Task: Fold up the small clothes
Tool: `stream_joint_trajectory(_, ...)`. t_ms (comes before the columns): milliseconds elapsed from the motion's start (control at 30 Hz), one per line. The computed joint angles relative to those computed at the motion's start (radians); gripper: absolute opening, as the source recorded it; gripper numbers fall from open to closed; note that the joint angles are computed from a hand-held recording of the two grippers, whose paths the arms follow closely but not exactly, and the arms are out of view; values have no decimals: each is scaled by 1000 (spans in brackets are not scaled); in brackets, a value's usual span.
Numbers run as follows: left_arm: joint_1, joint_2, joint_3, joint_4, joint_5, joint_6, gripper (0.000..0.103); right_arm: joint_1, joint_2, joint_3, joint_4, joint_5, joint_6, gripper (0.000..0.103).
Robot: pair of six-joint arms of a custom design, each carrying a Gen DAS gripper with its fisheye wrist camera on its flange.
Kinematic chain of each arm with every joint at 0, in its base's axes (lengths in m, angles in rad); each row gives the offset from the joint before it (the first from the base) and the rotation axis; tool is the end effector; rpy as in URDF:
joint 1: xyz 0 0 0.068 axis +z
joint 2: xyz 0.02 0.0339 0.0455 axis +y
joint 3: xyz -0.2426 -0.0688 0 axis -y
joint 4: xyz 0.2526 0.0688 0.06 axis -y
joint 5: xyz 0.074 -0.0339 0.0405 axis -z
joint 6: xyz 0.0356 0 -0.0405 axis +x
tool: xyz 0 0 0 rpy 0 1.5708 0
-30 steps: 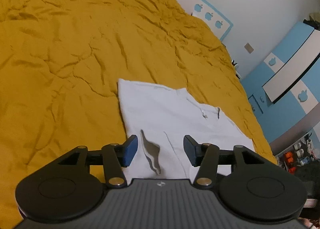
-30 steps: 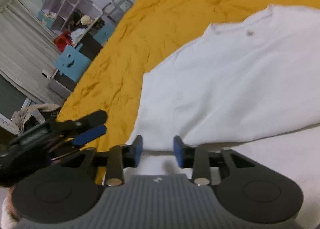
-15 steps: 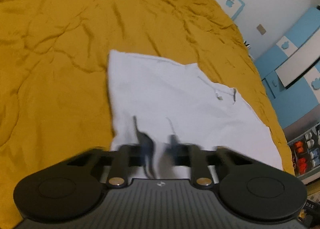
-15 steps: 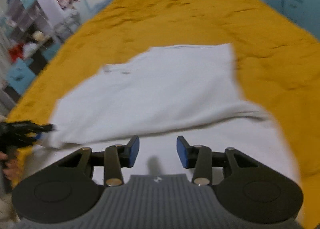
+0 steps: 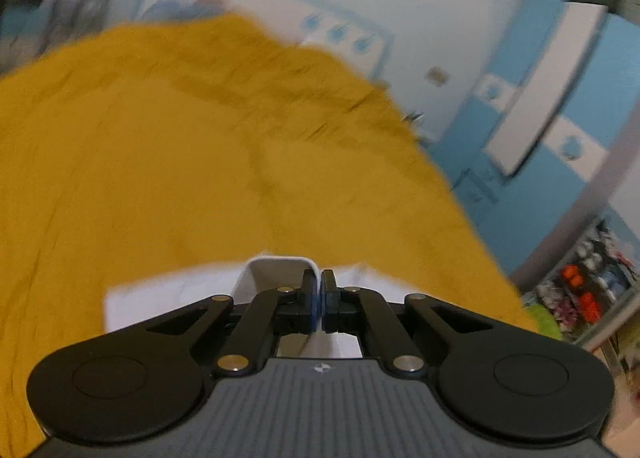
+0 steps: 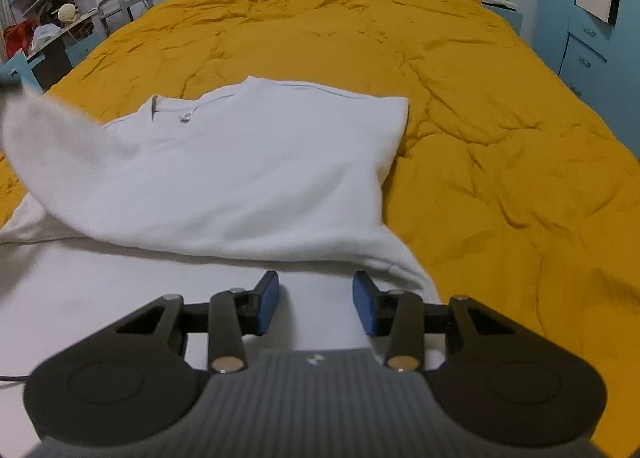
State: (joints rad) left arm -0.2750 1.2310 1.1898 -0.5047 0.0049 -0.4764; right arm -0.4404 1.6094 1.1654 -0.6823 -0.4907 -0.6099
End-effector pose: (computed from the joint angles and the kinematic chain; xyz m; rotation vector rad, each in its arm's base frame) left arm 0.2768 -0.0783 0.3349 -0.2132 2.1392 -0.4487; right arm 0.3044 -0.1249 0.2064 -0.3536 2.4859 0.2591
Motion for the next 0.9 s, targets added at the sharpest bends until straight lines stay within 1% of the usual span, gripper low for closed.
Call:
stream_joint_trajectory(33,-16,2,46,-11,-12,17,1,-2,-20,-13,11,3,2,34)
stream_joint_trajectory(67,-24,-1,75,-11,-17,25,1,-8,-34,-26,37,10,7,28)
stream_joint_trajectory(100,-26,-3,101,-16,-23,22,1,-15,-57,-55,100,28,38,21)
stream_joint_trajectory(133,-24,-2,114,-26,-32,20,1,-28,-70,-72,145,41,74,13)
stream_joint_trajectory(167,-21,-1,115,-36,-46,23,1,-41,-65,-66,147,41,96,9)
stream_joint_trajectory(233,1,7,74,-44,-37,18,1,-67,-50,-57,136,34,109,8)
stream_joint_trajectory(300,22,34,13,-56,-45,3,1,-69,-64,-95,178,78,105,0)
stream_joint_trajectory(333,29,55,-28,-55,-62,2,1,-75,-57,-94,178,75,109,0)
stream_joint_trajectory(400,77,94,-117,-48,-8,-30,1,-83,-34,-71,156,64,118,0)
stream_joint_trajectory(500,117,113,-245,-12,17,-72,1,-82,-20,-33,103,60,87,0)
stream_joint_trajectory(567,145,83,-331,35,55,-96,1,-86,-21,-16,59,53,59,4)
stream_joint_trajectory(600,154,67,-361,55,66,-104,1,-91,-16,10,18,46,47,6)
stream_joint_trajectory(667,160,43,-400,90,73,-109,3,-106,-11,63,-62,11,32,20)
stream_joint_trajectory(700,155,45,-398,90,63,-112,6,-112,-10,89,-89,-9,31,22)
stream_joint_trajectory(733,157,47,-401,94,59,-114,12,-113,-7,113,-105,-24,37,23)
stream_joint_trajectory(767,162,56,-399,108,68,-118,23,-110,2,140,-114,-32,49,25)
stream_joint_trajectory(800,176,50,-413,130,93,-126,29,-101,13,165,-115,-36,65,27)
stream_joint_trajectory(833,194,53,-410,145,122,-131,38,-91,29,188,-114,-37,83,32)
stream_joint_trajectory(867,208,42,-421,156,142,-135,44,-80,46,212,-115,-34,101,33)
stream_joint_trajectory(900,215,25,-432,159,156,-136,47,-67,64,233,-114,-25,117,33)
